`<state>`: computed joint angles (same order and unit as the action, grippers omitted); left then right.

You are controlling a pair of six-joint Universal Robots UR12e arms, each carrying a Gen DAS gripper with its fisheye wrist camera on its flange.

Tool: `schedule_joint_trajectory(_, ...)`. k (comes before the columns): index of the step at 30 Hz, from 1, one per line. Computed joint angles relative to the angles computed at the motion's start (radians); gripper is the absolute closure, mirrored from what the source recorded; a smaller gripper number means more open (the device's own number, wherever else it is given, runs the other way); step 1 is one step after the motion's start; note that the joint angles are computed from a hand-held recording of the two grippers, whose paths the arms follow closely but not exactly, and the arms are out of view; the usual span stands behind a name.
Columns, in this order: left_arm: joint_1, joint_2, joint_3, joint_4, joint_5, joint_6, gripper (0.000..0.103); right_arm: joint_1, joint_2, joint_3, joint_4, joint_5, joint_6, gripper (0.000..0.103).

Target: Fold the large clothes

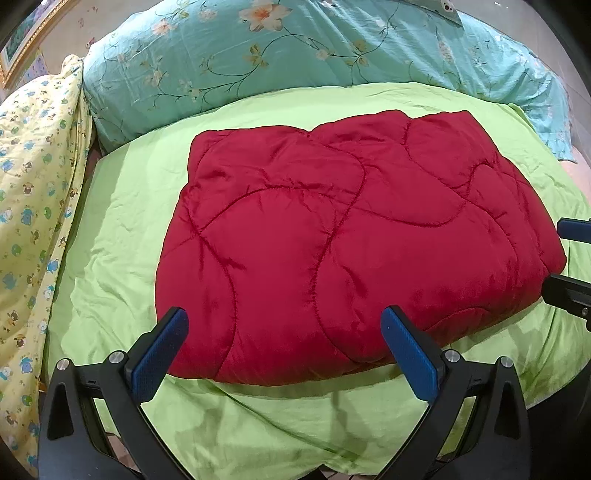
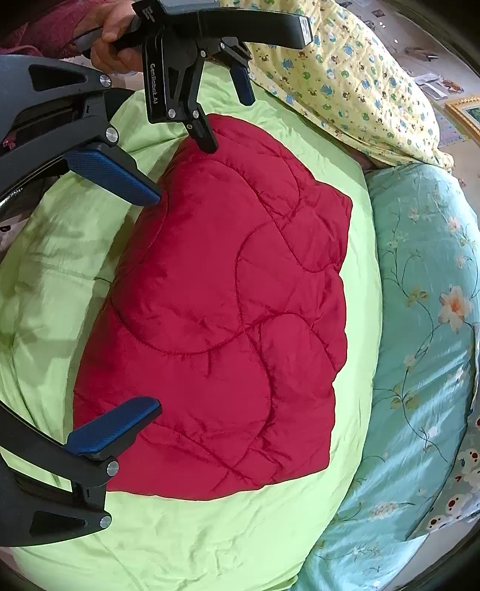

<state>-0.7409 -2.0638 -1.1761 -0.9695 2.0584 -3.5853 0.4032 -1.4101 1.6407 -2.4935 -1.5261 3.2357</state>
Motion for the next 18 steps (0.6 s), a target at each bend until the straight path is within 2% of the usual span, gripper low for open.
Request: schedule_joint_trajectory(18, 0.003, -0.008, 0.013, -0.003, 0.015, 0.003, 0.000, -0.004, 0.011, -0.016, 0.010, 0.002, -0.004, 0.000)
